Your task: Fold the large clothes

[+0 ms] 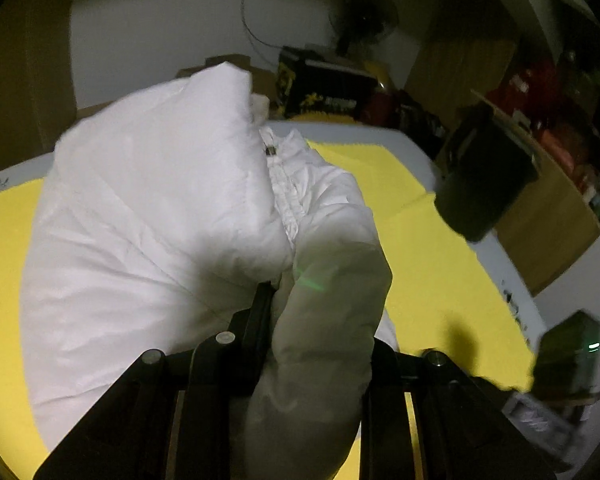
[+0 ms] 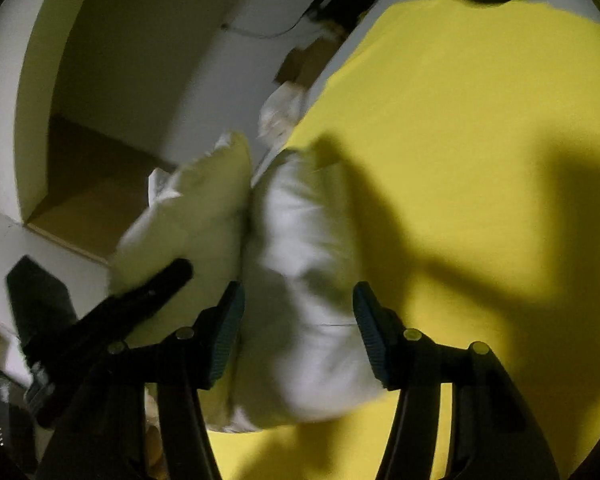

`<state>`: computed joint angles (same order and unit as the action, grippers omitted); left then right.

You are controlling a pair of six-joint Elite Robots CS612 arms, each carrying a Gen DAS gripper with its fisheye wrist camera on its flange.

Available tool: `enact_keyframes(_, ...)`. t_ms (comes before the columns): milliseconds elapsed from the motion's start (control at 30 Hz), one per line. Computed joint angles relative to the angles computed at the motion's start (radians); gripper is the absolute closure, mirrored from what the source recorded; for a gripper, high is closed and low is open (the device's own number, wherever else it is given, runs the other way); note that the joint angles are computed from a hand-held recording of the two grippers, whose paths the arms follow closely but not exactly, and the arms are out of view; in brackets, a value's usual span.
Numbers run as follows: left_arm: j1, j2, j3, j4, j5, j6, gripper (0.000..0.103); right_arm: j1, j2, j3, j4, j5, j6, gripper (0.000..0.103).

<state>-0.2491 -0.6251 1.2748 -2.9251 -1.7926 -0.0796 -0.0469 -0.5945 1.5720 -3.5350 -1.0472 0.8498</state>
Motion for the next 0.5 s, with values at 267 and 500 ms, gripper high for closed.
enact_keyframes(267,-0.024,0.017,0.062,-0.065,0.029,0.064,0.067,-0.05,-0.044,0.11,-0.086,-0.07,0.006,0.036)
enact_keyframes(500,-0.017,0.063,-0.003,-0.017,-0.016,0.075,0.048,-0.032,-0.092,0.043,0.003,-0.086,-0.127,0.029)
